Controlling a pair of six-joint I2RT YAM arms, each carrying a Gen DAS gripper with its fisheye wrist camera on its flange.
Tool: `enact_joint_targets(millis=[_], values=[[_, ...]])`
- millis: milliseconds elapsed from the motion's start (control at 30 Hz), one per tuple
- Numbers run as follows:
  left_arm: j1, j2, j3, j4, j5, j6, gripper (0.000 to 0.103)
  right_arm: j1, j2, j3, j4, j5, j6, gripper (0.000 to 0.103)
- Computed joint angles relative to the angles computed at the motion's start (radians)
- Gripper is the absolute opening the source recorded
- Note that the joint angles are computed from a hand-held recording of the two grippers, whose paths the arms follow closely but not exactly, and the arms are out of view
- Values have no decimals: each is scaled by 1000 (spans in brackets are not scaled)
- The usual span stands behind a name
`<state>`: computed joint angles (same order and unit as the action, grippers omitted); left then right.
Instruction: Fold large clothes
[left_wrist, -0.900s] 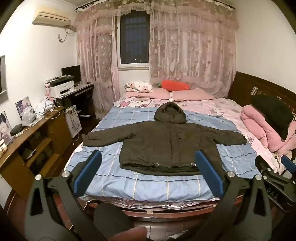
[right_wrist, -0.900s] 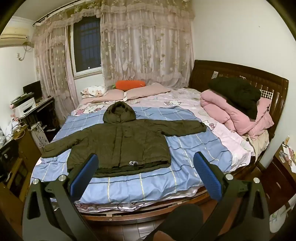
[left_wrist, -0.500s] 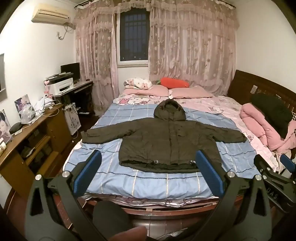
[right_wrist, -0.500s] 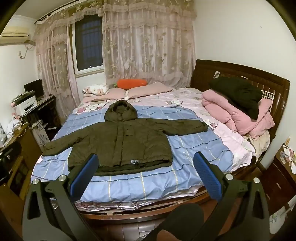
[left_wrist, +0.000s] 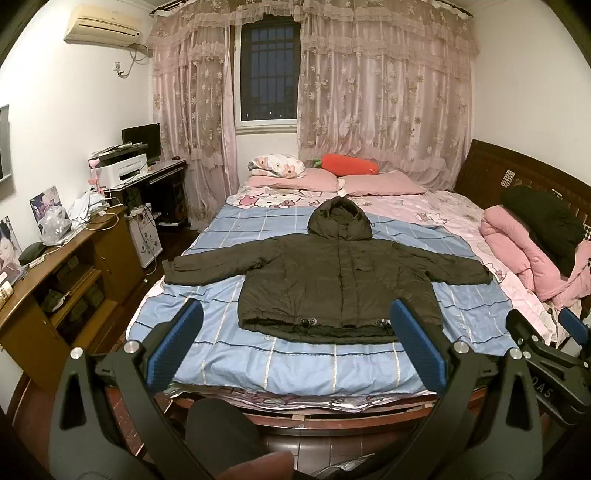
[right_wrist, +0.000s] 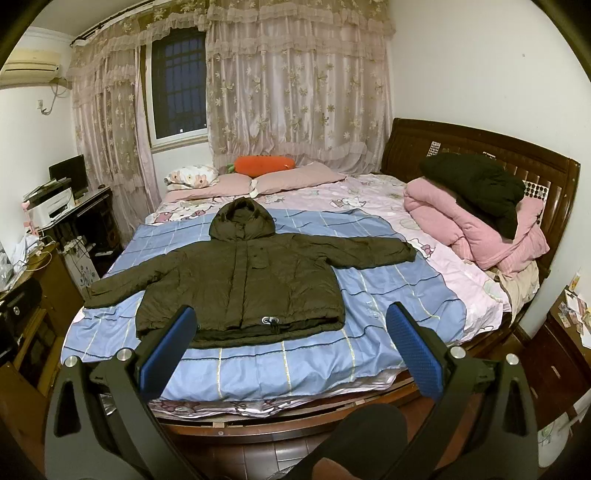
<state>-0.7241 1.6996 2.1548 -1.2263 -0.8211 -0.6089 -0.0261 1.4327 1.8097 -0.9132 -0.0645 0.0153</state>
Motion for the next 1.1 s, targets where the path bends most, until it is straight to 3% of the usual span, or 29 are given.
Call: enact_joint_targets(millis=[1100], values=[[2,9,25,-13,3,2,101,4,-1,-5,3,2,0,102]])
